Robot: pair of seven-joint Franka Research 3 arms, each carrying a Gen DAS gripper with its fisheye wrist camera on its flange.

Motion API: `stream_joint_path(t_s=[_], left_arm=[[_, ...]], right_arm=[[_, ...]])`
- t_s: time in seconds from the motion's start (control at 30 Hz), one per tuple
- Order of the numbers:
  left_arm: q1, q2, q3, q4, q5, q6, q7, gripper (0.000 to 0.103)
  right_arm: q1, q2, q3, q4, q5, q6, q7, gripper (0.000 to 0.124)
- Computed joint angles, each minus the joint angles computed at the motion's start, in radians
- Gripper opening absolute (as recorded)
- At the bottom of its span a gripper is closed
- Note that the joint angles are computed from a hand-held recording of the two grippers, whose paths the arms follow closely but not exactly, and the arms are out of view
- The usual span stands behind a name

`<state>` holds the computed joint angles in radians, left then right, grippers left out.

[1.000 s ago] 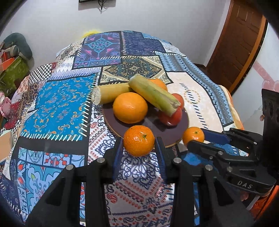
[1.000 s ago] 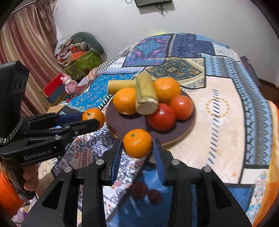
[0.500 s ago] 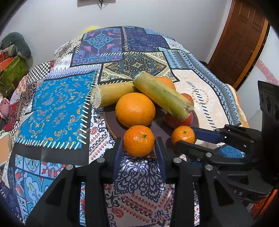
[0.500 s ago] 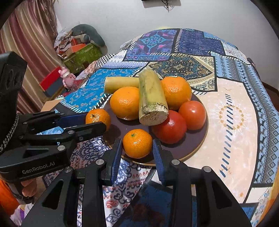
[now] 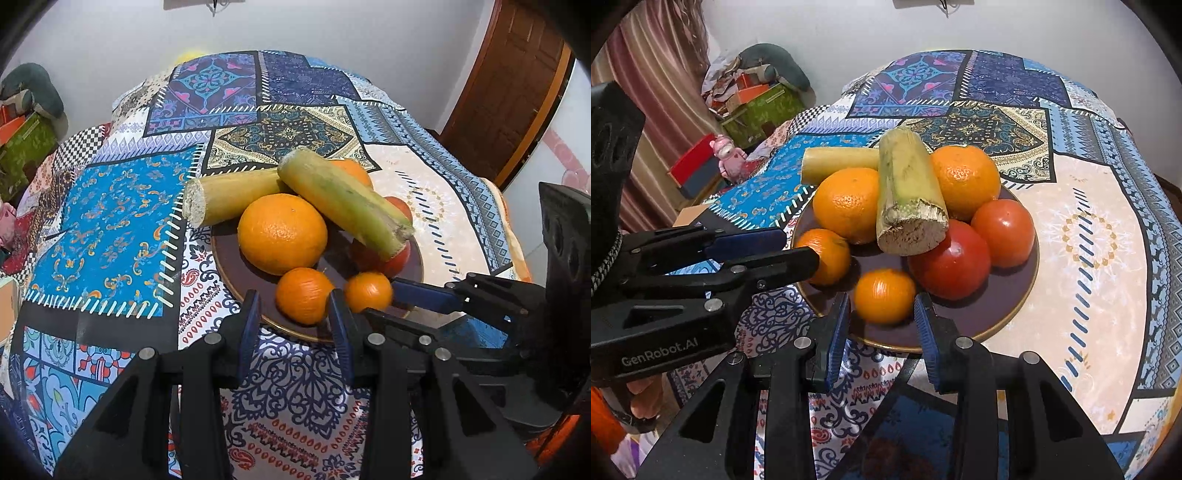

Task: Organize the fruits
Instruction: 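Carry both mandarins onto the plate and open both tools, then move both tools down to the two dark plums on the cover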

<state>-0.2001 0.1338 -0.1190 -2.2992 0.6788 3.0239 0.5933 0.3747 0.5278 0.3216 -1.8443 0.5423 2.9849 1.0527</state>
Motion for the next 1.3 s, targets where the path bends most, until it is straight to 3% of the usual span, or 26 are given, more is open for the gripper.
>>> stream_joint_path(t_s=[0.27, 0.47, 0.6, 0.8, 1.0, 1.07, 1.2, 1.3], left_arm=[[-0.009, -0.060, 0.002, -0.023, 0.105, -0.029, -0.114, 0.038], [0.015, -0.117, -0.039, -0.056, 0.101, -0.032, -0.121, 0.039], [0.022, -0.146, -0.065, -0.071, 0.142, -0.042, -0.184, 0.045], [0.008, -0.145, -0.095, -0.086, 0.087, -0.044, -0.156, 0.046], [-0.025, -0.113, -0.110, -0.098, -0.022, -0.032, -0.078, 0.046], [-0.038, -0.096, -0.115, -0.100, -0.066, -0.029, -0.038, 0.046], [-0.066, -0.060, -0.121, -0.088, -0.128, -0.025, 0.034, 0.045], [-0.088, -0.036, -0.111, -0.067, -0.117, -0.025, 0.033, 0.043]], right_arm=[[-0.047, -0.060, 0.052, -0.077, 0.060, 0.060, -0.046, 0.039], [-0.104, -0.131, 0.103, -0.160, 0.133, 0.108, -0.105, 0.042], [-0.137, -0.180, 0.131, -0.214, 0.191, 0.131, -0.149, 0.042], [-0.147, -0.242, 0.130, -0.302, 0.262, 0.161, -0.199, 0.044], [-0.095, -0.279, 0.062, -0.372, 0.265, 0.147, -0.204, 0.044], [-0.114, -0.282, 0.084, -0.384, 0.300, 0.150, -0.245, 0.044], [-0.203, -0.276, 0.192, -0.373, 0.513, 0.167, -0.437, 0.044], [-0.195, -0.267, 0.196, -0.358, 0.593, 0.175, -0.515, 0.040]])
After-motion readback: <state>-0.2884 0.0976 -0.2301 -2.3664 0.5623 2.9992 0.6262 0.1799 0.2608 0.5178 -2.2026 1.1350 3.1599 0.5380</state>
